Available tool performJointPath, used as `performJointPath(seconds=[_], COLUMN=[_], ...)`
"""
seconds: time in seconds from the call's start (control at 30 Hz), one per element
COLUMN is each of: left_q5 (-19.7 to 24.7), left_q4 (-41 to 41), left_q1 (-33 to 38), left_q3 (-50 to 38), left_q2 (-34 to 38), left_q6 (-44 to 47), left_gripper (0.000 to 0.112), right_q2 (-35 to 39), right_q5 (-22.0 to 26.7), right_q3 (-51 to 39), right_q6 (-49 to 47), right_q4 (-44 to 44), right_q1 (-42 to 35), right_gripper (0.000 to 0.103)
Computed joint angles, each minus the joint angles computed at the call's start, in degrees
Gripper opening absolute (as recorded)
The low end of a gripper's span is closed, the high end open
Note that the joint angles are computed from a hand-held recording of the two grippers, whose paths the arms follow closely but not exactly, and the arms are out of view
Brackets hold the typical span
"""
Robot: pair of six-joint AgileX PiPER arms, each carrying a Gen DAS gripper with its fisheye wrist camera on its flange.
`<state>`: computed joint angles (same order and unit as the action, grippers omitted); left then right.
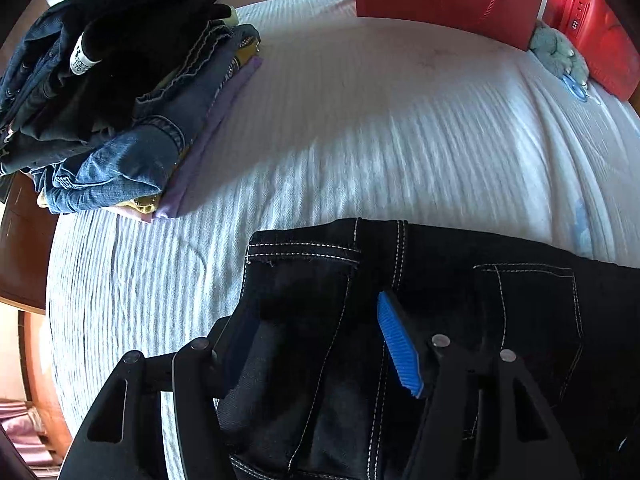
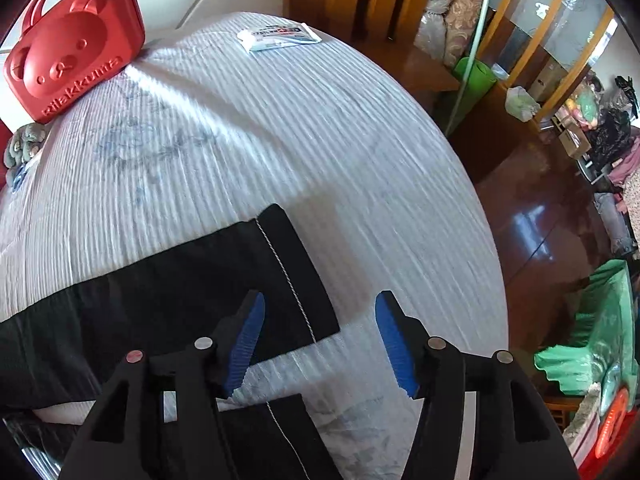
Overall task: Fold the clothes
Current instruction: 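Grasp the leg hem with the right tool and pull it straight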
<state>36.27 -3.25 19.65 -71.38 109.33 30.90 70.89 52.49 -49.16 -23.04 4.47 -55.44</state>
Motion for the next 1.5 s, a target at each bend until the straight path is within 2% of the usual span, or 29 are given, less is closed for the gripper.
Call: performJointPath(seconds=[0.07,0.17,0.27,0.37,0.4,0.43,0.47,0.5,0.53,0.57,0.63,0.67,0.73,0.77,0.83,0.87,0.93,1.0,1.03,1.07,1.1,1.17,1.3,1.37,1.5], left_q5=[1.9,5.3,7.8,10.2,10.0,9.1,7.5,5.6,3.5,1.4,-1.9,-2.4,0.1,1.2,0.1,-0.9,-0.1,2.8,4.3,6.0,7.0,7.5,9.0,9.5,9.5], left_q4=[-0.4,-2.4,-3.7,-5.9,-6.2,-6.4,-5.7,-4.6,-2.2,1.1,5.8,5.5,-1.3,-4.5,-6.9,-6.9,-5.2,-1.6,0.5,2.6,4.2,1.8,-3.8,-4.2,-2.8], left_q1=[0.2,1.2,2.1,3.3,3.3,3.1,2.2,1.1,-0.5,-2.4,-4.7,-4.8,-2.9,-2.0,-1.9,-2.2,-3.6,-5.3,-6.2,-7.1,-7.9,-7.0,-2.9,0.0,7.1], left_q3=[-1.7,-5.2,-8.0,-10.6,-10.6,-9.8,-7.9,-5.7,-3.4,-1.1,2.0,2.3,-0.3,-1.6,-3.2,-4.1,-9.5,-17.7,-20.7,-23.2,-25.1,-22.3,-12.2,-6.0,3.2], left_q2=[1.0,3.2,5.2,7.1,7.2,6.7,5.3,3.7,2.2,0.6,-2.0,-3.0,-4.5,-5.4,-7.4,-8.0,-5.6,0.0,2.0,3.8,5.3,2.5,-5.3,-8.9,-12.9], left_q6=[-0.5,0.4,0.3,0.7,1.1,1.5,1.4,1.0,-0.8,-3.6,-7.2,-7.3,-3.8,-2.0,-1.4,-2.1,-6.3,-12.3,-14.7,-16.8,-18.3,-14.9,-5.3,-1.5,3.2], left_gripper=[0.063,0.066,0.073,0.076,0.075,0.07,0.056,0.049,0.03,0.022,0.018,0.017,0.017,0.017,0.017,0.017,0.019,0.039,0.05,0.05,0.05,0.05,0.057,0.067,0.067], right_q2=[3.4,8.1,11.5,15.1,16.3,17.5,17.1,16.4,15.2,14.0,9.9,7.8,4.1,2.4,-0.1,0.8,3.7,8.3,11.8,15.0,17.8,17.9,11.0,6.7,-2.0], right_q5=[-2.2,-4.7,-6.3,-6.2,-6.1,-5.9,-6.2,-6.4,-6.4,-6.3,-7.1,-7.3,-6.7,-6.4,-6.7,-7.0,-7.5,-7.8,-7.5,-6.6,-5.4,-5.6,-6.6,-5.7,-2.5], right_q3=[-0.7,-2.1,-3.4,-4.5,-4.9,-5.3,-5.2,-4.9,-4.4,-3.8,-2.5,-2.1,-3.5,-4.9,-8.5,-10.9,-16.1,-20.9,-23.3,-25.4,-27.2,-26.2,-17.5,-12.1,-0.6], right_q6=[0.7,1.0,0.5,1.5,1.8,2.1,4.0,6.4,7.1,8.1,13.2,15.3,19.2,19.9,20.7,21.3,22.5,26.5,30.2,32.8,34.0,33.1,28.8,26.4,20.0], right_q4=[0.1,0.7,2.0,1.8,1.7,1.7,-0.2,-2.7,-3.9,-5.4,-12.3,-15.2,-19.6,-20.1,-20.0,-19.7,-18.7,-20.2,-22.3,-23.6,-22.5,-18.4,-14.3,-12.3,-6.8], right_q1=[1.5,3.3,5.1,7.1,7.7,8.3,9.4,10.5,11.7,13.3,18.2,20.5,24.2,25.2,26.9,27.3,27.9,29.3,30.4,31.0,31.2,31.0,30.6,29.4,23.4], right_gripper=[0.064,0.065,0.068,0.07,0.068,0.054,0.04,0.03,0.016,0.01,0.01,0.009,0.009,0.009,0.009,0.009,0.009,0.018,0.041,0.069,0.075,0.074,0.074,0.075,0.075])
